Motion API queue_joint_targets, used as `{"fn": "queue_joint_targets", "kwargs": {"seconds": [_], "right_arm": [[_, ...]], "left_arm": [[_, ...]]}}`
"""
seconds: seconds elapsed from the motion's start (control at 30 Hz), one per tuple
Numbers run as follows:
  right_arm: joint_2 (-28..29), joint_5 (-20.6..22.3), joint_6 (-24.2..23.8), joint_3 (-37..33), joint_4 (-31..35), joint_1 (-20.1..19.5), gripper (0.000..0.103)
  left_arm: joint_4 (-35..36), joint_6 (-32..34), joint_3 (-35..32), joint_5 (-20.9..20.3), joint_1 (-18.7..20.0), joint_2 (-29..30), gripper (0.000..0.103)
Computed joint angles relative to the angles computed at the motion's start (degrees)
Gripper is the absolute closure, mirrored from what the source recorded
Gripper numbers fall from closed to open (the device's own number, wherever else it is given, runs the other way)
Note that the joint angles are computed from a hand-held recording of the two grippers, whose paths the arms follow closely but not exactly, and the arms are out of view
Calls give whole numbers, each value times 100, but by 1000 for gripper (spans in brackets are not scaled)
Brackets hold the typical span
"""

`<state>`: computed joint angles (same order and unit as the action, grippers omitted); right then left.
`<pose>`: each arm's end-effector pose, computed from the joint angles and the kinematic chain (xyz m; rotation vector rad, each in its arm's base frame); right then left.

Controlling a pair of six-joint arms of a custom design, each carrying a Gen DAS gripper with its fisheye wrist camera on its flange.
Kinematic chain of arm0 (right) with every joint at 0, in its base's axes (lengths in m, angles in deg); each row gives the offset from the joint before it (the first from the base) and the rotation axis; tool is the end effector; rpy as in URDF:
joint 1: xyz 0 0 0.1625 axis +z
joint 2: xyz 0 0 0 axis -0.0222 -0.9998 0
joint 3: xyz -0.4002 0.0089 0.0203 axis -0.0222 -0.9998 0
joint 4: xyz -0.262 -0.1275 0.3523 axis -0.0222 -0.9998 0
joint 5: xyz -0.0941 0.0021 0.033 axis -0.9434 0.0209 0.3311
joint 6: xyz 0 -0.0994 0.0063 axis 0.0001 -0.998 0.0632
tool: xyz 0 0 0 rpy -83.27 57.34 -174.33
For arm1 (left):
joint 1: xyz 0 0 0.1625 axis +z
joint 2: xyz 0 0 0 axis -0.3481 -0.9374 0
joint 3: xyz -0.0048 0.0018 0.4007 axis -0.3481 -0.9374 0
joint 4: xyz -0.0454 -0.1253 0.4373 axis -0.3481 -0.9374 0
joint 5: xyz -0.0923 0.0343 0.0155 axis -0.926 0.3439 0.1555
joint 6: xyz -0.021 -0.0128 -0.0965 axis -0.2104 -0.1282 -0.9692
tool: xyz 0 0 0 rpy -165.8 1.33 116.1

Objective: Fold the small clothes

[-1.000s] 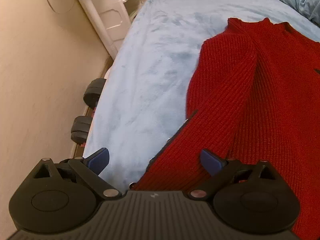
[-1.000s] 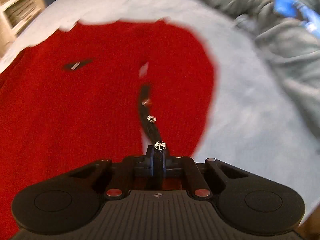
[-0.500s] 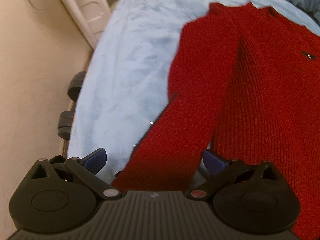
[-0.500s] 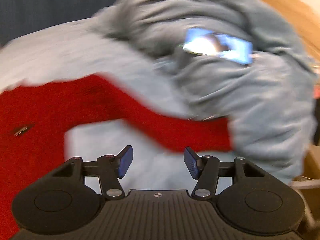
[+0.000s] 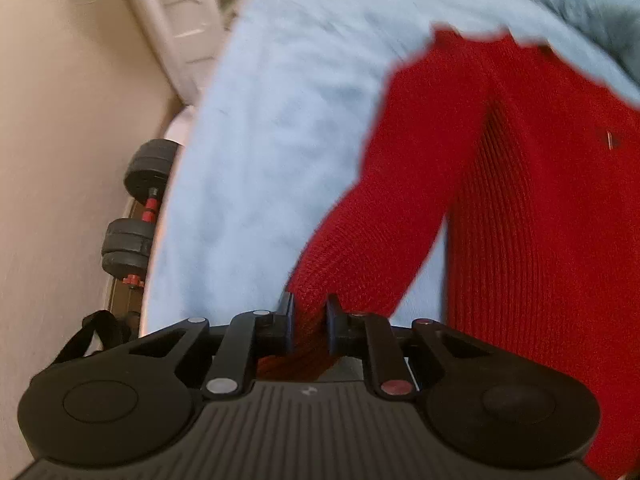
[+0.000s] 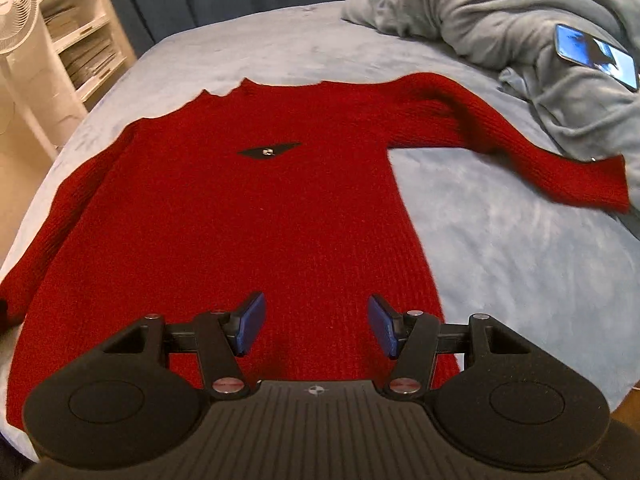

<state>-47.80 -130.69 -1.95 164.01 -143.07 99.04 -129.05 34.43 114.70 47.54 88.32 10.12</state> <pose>0.1515 -0.5668 0.1014 0.1349 -2.3198 0.9307 -0.0019 -0.5861 0.2796 0.0681 2.1559 -0.5826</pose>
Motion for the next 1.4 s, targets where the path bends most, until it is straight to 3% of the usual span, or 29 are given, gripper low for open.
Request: {"fn": "queue_joint_targets", "kwargs": {"seconds": [0.1,0.17,0.33,0.47,0.6,0.67,0.7,0.73,0.87,0.93,1.0,1.07,1.2,1.3,1.37,1.4], "right_arm": [[-2,-1,-80,-83,58,16,44],[29,-15,-146,-123,36,30,44],[27,83,-4,-88,33,-56,44],[71,137,244,-83,234,-188,44],[35,186,242,17,204,-285,44],[-29,175,260,51,217,-340,44],[-75,191,276,75,207,-387,44],[-120,208,292,102,198,-426,44],[-354,485,186,192,117,-648,44],[-380,710,46,121,65,-763,44],[-309,939,80,-88,60,-846,44],[-189,1270,295,-357,65,-930,43],[175,1634,760,-1015,280,-1011,38],[636,1440,781,-1685,588,-989,34],[960,1061,669,-2148,938,-941,35],[1106,903,598,-2342,1106,-923,36]], "left_arm": [[-324,-123,-380,167,43,-31,88],[-49,-610,-914,139,69,-19,88],[1261,-2032,-2519,-650,-168,406,88],[1090,-1549,-3597,-1357,-608,1404,88],[804,-1028,-4596,-2435,-1009,2770,84],[849,-942,-4928,-2999,-1100,3354,53],[965,-877,-5076,-3189,-1128,3581,23],[956,-774,-5115,-3139,-1164,3724,12],[298,-275,-4665,-2528,-1043,3525,9],[-169,-174,-4315,-1899,-912,3252,1],[-477,-60,-4255,-1104,-755,3223,0],[-155,-197,-4392,-933,-532,3228,1],[627,-108,-4968,-1004,-236,3669,1],[869,345,-5441,-753,-94,4129,1],[1103,528,-5956,-514,3,4574,1],[1266,528,-6297,-403,59,4840,14]]}}
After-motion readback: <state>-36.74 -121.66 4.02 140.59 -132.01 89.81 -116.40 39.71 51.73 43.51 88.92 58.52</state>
